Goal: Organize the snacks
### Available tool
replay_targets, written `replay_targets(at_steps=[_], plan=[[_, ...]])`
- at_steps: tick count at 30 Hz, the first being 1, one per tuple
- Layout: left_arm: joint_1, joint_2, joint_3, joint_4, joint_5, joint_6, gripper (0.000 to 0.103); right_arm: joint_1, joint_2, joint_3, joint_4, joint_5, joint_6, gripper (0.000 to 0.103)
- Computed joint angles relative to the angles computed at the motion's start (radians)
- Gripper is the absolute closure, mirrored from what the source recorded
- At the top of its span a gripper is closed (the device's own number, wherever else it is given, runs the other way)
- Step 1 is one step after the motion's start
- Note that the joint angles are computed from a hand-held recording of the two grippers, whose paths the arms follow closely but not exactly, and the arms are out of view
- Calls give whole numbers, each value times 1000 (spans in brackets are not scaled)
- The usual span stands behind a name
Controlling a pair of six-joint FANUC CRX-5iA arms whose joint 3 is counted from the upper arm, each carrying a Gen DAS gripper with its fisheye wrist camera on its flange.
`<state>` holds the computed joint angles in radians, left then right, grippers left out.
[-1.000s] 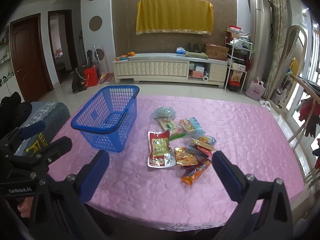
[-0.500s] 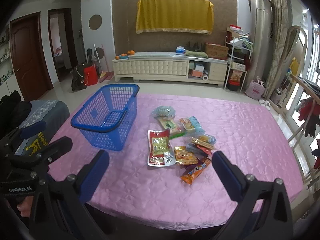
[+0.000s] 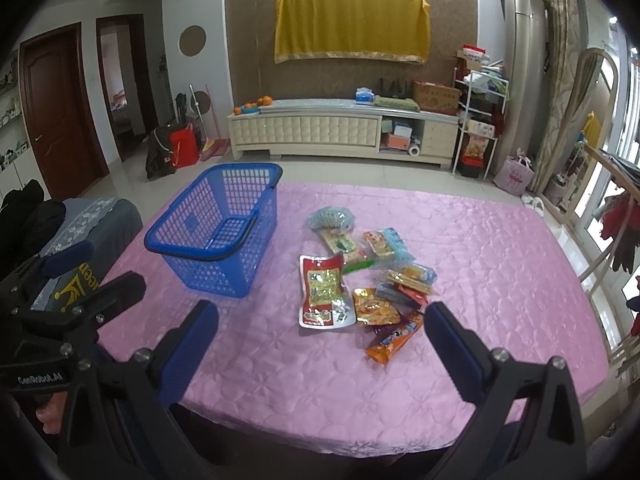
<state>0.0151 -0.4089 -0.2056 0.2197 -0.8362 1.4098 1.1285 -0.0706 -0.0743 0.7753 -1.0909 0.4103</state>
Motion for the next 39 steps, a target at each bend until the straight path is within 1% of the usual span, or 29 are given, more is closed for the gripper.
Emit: replay_targets(at_steps=[15, 22, 26, 28, 31, 33, 37, 39], plan=[[2, -1, 13, -12, -16, 16, 0, -4, 12, 15, -11, 1, 11, 0], [-4, 34, 59, -18, -28, 33, 0, -21, 8, 19, -6, 15, 19, 0], [-26, 92, 122, -29, -44, 43, 0, -56, 7, 35, -13, 41, 62, 0], [-49, 138, 173, -40, -54, 43, 0, -84, 5, 39, -14, 60, 81, 0], [-86, 204, 248, -73, -78, 55, 0, -135, 6, 58, -53, 91, 128, 0], [-118, 267, 315, -103, -111, 77, 0, -170, 9, 71, -89, 108, 164, 0], [-140, 354, 384, -81, -151, 80, 0, -235, 37, 100, -142, 95, 213, 0], [-157, 414, 436, -89, -181, 107, 0, -263, 44, 105, -170, 95, 226, 0]])
